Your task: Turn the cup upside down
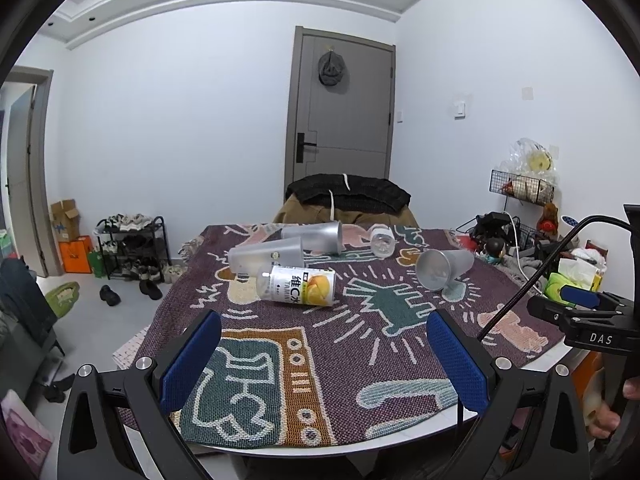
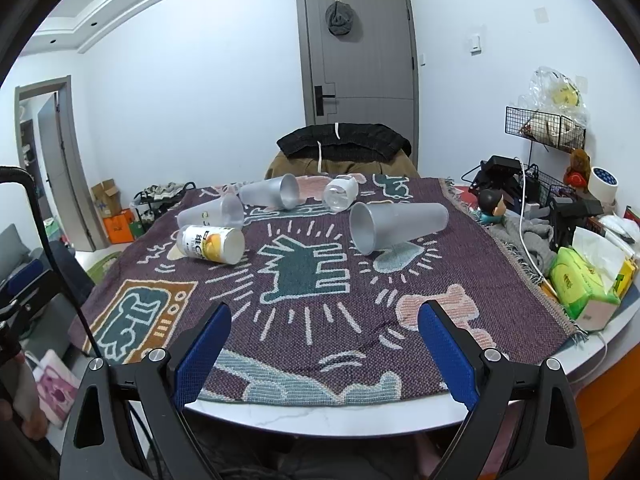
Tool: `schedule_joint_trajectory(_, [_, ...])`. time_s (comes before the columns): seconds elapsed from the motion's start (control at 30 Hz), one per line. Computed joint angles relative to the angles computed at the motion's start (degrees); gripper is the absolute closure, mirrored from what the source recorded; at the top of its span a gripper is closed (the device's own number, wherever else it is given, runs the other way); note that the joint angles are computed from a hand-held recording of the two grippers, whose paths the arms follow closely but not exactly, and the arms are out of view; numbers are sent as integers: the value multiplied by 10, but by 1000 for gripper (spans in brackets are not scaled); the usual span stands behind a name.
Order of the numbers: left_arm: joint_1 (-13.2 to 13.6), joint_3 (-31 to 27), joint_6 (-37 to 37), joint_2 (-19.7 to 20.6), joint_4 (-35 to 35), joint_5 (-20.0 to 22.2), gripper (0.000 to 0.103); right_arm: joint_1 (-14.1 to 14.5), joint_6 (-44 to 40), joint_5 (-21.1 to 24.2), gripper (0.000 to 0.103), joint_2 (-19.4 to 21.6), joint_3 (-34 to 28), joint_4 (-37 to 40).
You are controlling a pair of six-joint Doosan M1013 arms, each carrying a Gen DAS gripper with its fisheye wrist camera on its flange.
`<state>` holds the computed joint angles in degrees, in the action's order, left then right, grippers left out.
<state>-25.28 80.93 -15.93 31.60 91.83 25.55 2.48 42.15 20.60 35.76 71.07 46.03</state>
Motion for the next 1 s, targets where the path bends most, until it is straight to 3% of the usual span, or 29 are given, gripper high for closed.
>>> schedule_joint_trajectory(1.0, [2,5,-1,-4,3,5,0,-2,21,6,9,2,-5,-9])
